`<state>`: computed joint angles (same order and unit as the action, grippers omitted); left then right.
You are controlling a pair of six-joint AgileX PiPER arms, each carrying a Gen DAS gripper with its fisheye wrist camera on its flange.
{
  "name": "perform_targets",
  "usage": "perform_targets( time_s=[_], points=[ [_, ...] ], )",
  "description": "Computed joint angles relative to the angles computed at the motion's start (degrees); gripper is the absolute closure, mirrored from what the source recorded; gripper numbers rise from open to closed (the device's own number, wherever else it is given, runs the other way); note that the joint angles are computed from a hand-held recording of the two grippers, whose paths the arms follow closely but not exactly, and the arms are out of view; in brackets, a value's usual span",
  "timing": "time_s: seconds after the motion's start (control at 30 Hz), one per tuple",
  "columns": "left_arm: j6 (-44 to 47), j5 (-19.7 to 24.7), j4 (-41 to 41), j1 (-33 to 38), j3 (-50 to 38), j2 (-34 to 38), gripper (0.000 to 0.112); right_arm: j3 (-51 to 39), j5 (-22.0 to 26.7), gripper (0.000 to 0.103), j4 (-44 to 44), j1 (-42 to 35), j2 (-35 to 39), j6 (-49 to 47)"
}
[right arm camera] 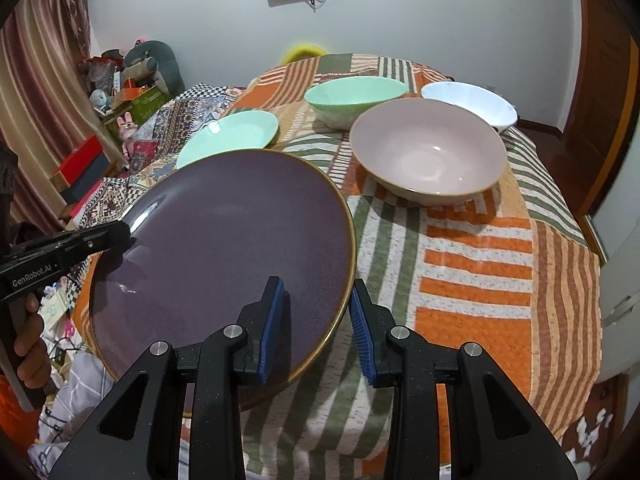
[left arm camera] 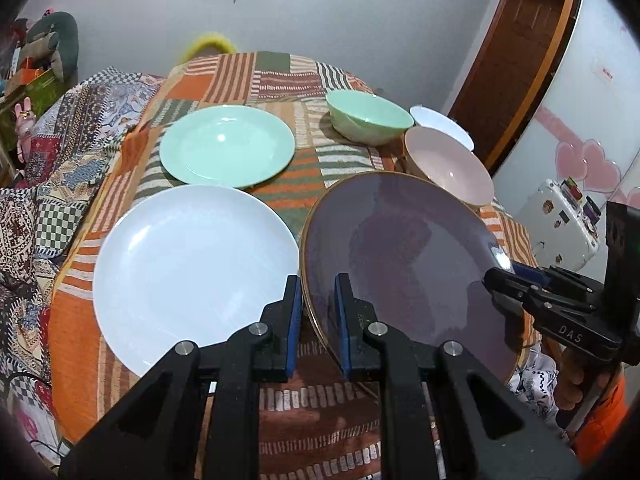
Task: Organize plates and bowls
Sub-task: 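Lift the purple plate off the white plate with both tools and carry it aside, then lower the purple plate onto the cloth and open both tools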
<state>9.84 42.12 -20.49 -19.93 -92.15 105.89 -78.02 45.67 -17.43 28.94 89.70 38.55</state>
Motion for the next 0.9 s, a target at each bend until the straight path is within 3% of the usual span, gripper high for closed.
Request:
perform_targets(
  time_s=[0.9],
  points=[
    [-3.9,5.5,2.6,-2.8,-11.6,11.6,0.097,2.2,-0.9,0.073,2.7,-4.3,1.0,-1.1]
  ],
)
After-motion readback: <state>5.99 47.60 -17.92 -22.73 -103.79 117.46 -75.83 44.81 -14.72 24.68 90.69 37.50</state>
